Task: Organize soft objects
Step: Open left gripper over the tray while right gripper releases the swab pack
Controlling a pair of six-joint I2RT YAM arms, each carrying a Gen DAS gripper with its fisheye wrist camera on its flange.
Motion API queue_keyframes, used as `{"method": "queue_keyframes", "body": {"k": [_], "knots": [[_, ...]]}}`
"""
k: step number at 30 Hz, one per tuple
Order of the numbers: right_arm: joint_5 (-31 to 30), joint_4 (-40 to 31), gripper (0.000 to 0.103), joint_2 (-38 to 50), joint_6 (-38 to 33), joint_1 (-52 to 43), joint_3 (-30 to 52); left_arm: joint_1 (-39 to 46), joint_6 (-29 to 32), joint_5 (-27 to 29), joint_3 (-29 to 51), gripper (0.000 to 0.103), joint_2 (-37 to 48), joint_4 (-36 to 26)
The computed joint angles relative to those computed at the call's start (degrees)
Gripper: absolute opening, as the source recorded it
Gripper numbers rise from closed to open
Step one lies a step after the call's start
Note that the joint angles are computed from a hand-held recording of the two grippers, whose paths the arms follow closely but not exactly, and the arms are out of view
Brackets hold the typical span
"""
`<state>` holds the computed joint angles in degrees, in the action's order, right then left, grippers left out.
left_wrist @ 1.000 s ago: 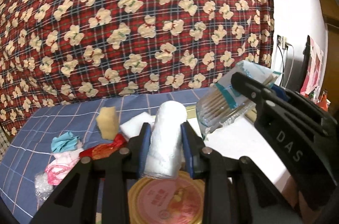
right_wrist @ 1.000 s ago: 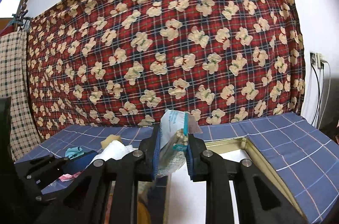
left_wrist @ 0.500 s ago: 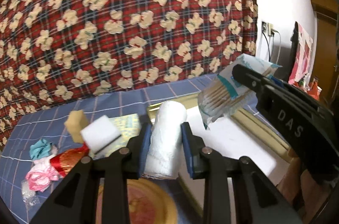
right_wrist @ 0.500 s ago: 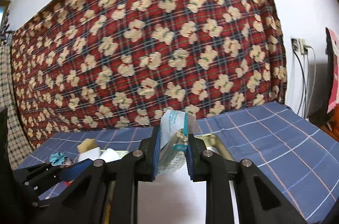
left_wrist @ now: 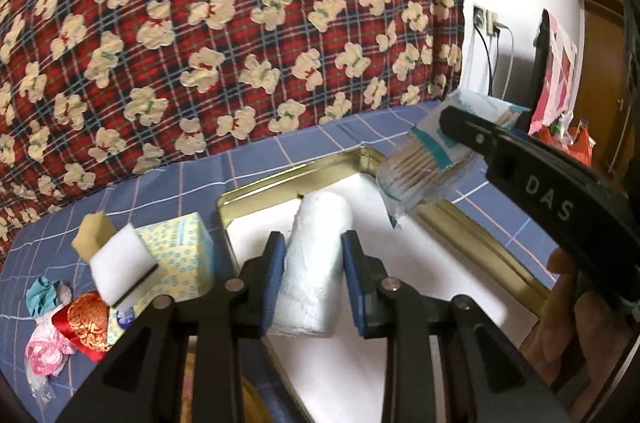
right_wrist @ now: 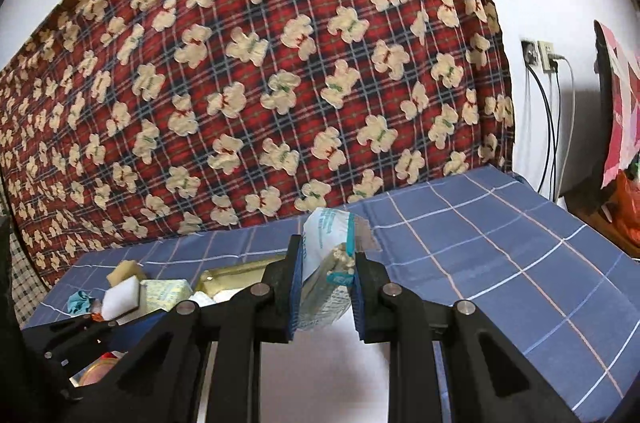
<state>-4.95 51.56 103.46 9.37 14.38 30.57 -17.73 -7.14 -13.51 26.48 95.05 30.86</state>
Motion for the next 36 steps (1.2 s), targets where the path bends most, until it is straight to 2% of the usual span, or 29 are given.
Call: {"method": "queue_keyframes", "body": {"k": [12, 17, 18, 19, 21, 24, 26, 28, 30, 33, 36], "knots": [[-2.3, -4.6, 0.023, 1.9, -0.4, -1.4, 3.6, 0.6, 0.6, 0.8, 5.5, 0.029, 5.2, -3.3], [-3.4, -8.0, 0.023, 2.6, -1.3, -1.1, 5.9, 0.8, 1.2, -0.2, 5.9, 0.035, 5.0, -3.6], [-3.3, -8.6, 0.027, 2.6, -1.5, -0.9, 6.1, 0.7, 1.3, -0.5, 5.6, 0.044, 4.7, -3.5], [-2.7, -8.0, 0.039, 2.5, -1.2, -0.8, 5.7, 0.5, 1.4, -1.1, 5.3, 0.051, 4.3, -3.4], [-2.6, -6.4, 0.055, 2.3, -0.4, -0.9, 4.8, 0.1, 1.7, -2.4, 3.8, 0.058, 3.1, -1.8], [-1.5, -4.4, 0.057, 1.4, 0.3, -0.8, 3.1, 0.2, 1.4, -3.2, 2.1, 0.066, 1.2, -0.8], [-1.4, -2.2, 0.061, 0.6, 0.9, -0.8, 1.4, 0.4, 0.9, -4.0, 0.0, 0.066, -0.8, 0.4], [-1.4, 0.6, 0.07, 0.0, 1.9, -0.8, -0.4, 0.4, 0.9, -4.7, -2.5, 0.068, -2.8, 2.2], [-1.9, 4.5, 0.071, -0.9, 3.2, -0.7, -3.3, 0.7, 1.0, -6.0, -6.3, 0.071, -5.8, 4.7], [-2.4, 7.6, 0.071, -2.5, 3.5, 1.3, -6.3, 3.4, 2.7, -5.6, -12.8, 0.083, -11.1, 9.0], [-2.6, 8.0, 0.071, -4.0, 2.7, 5.3, -8.0, 10.9, 5.2, -2.1, -18.1, 0.085, -16.9, 9.4]]}}
